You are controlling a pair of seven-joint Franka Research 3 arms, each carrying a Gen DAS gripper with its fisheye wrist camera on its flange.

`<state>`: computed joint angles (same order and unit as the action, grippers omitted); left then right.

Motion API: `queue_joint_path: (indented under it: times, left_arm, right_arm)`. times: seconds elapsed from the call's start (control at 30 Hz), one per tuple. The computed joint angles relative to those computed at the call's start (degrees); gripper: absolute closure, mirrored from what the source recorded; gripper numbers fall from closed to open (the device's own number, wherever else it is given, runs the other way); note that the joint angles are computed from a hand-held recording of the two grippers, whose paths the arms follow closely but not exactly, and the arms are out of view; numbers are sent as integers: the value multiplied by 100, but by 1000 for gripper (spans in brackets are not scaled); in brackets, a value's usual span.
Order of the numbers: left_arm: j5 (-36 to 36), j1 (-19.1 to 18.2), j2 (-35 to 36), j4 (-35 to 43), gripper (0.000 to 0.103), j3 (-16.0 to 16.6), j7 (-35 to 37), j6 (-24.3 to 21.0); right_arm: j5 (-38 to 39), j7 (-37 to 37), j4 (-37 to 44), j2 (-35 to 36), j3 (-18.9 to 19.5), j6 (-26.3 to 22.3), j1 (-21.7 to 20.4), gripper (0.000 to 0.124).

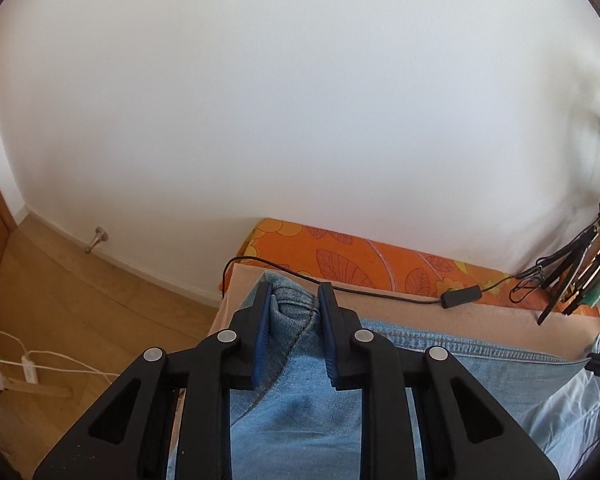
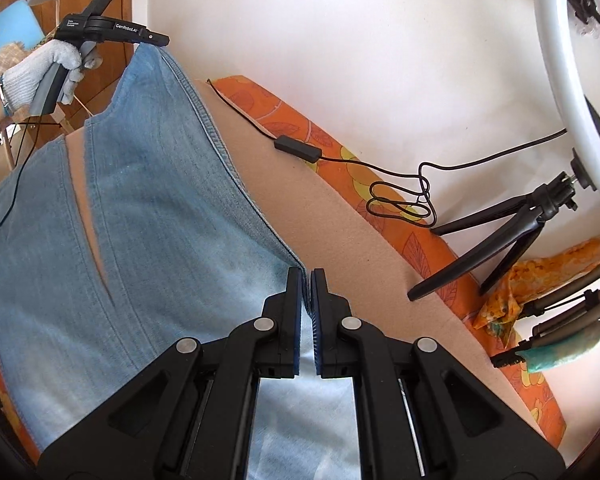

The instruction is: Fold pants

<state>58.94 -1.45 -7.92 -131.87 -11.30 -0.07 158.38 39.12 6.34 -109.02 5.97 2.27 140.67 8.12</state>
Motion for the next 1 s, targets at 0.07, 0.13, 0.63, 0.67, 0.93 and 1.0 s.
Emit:
queue_joint_path:
  times: [0.07, 0.13, 0.63, 0.67, 0.93, 1.0]
  left_arm:
    - [-72, -41, -390, -280, 82, -25, 2, 55]
    - [-135, -7, -810, -610, 83, -70, -56, 189]
    - [-1761, -491, -3694, -2914, 83, -1008, 83, 174]
    - [-1876, -562, -3822, -3041, 83, -1106, 35, 137]
    - [-2538, -967, -4468, -3921, 83, -1631, -708, 276]
    - [-2586, -1028, -4517, -4001, 83, -1697, -807, 263]
  right_arm:
    - [19, -72, -389, -390, -16, 11, 0, 118]
    - [49, -203, -810, -812, -80, 7, 23, 118]
    - [66, -909, -3418, -3542, -744, -387, 336, 122]
    - [-22, -915, -3531, -3628, -771, -474, 338, 122]
    - [-121, -654, -3811, -3291, -840, 145, 325, 118]
    - [-117, -789, -3666, -3007, -859, 411, 347, 108]
